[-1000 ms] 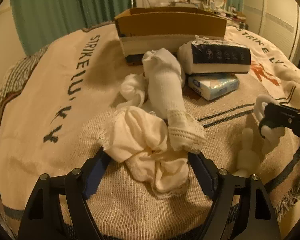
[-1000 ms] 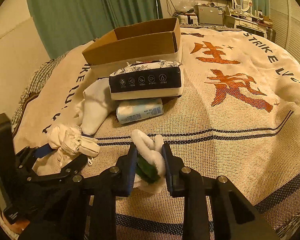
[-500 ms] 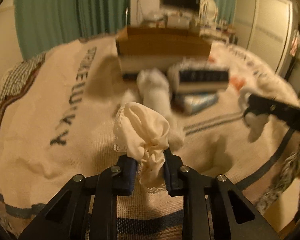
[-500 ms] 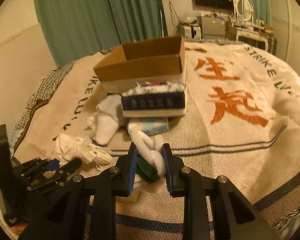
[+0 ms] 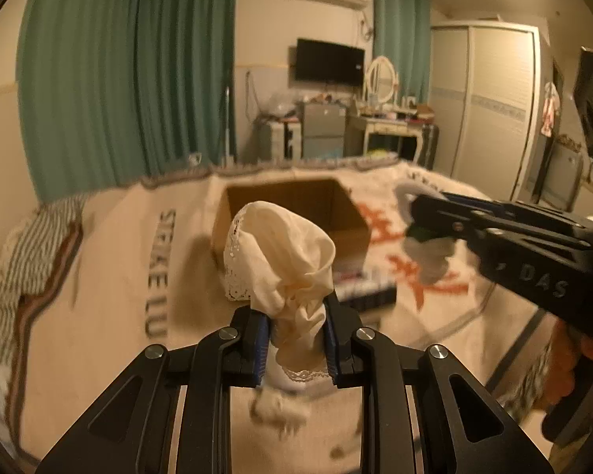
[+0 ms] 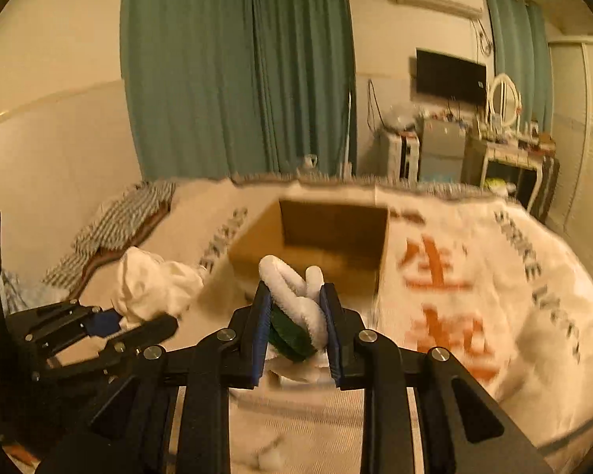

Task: Organize soft objects
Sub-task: 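Carry the cloth and sock over the box and open both grippers to drop them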

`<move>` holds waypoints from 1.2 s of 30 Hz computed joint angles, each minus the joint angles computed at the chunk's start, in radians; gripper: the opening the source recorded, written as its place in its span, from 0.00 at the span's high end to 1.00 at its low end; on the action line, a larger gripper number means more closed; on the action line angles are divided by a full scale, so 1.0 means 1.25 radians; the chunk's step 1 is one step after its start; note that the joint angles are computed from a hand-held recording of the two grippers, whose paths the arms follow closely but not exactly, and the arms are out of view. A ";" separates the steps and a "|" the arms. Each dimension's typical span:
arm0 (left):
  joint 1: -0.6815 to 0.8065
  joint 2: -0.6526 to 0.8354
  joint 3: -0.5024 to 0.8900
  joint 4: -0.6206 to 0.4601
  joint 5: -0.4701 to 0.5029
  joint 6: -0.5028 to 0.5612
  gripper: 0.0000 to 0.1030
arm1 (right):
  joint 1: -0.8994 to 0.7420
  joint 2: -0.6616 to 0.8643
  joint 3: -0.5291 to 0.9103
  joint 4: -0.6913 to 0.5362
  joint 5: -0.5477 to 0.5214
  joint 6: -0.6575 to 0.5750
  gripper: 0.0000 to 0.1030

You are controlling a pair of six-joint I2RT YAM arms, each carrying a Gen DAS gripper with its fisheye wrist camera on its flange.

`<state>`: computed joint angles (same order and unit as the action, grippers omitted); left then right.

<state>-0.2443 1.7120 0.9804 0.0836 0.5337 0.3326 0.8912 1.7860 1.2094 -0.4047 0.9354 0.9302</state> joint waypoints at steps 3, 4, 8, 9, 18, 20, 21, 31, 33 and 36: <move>-0.026 0.045 0.101 -0.029 -0.017 -0.022 0.78 | -0.053 -0.014 0.030 0.035 -0.024 -0.107 0.76; -0.035 0.067 0.135 -0.033 -0.026 -0.030 0.78 | -0.073 -0.018 0.034 0.051 -0.037 -0.134 0.76; -0.073 0.196 0.306 -0.066 -0.071 -0.047 0.78 | -0.183 -0.014 0.051 0.108 -0.115 -0.235 0.76; -0.080 0.235 0.357 -0.089 -0.081 -0.051 0.78 | -0.214 -0.007 0.053 0.123 -0.140 -0.252 0.76; -0.133 0.562 0.767 -0.248 -0.145 -0.063 0.76 | -0.432 0.138 0.083 0.238 -0.362 -0.320 0.76; -0.142 0.609 0.820 -0.251 -0.158 -0.052 0.75 | -0.461 0.177 0.087 0.267 -0.397 -0.325 0.76; -0.147 0.635 0.857 -0.263 -0.163 -0.051 0.75 | -0.471 0.193 0.093 0.273 -0.408 -0.324 0.76; -0.161 0.671 0.927 -0.332 -0.262 -0.063 0.19 | -0.500 0.205 0.091 0.272 -0.416 -0.283 0.36; -0.153 0.632 0.887 -0.316 -0.256 -0.058 0.19 | -0.489 0.165 0.080 0.249 -0.395 -0.273 0.36; -0.141 0.518 0.771 -0.271 -0.240 -0.041 0.19 | -0.456 0.087 0.078 0.190 -0.336 -0.278 0.36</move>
<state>-0.4205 2.3589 1.9442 -0.2556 0.2340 0.2815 0.3211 1.8949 1.3063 -0.1678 0.5155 0.5832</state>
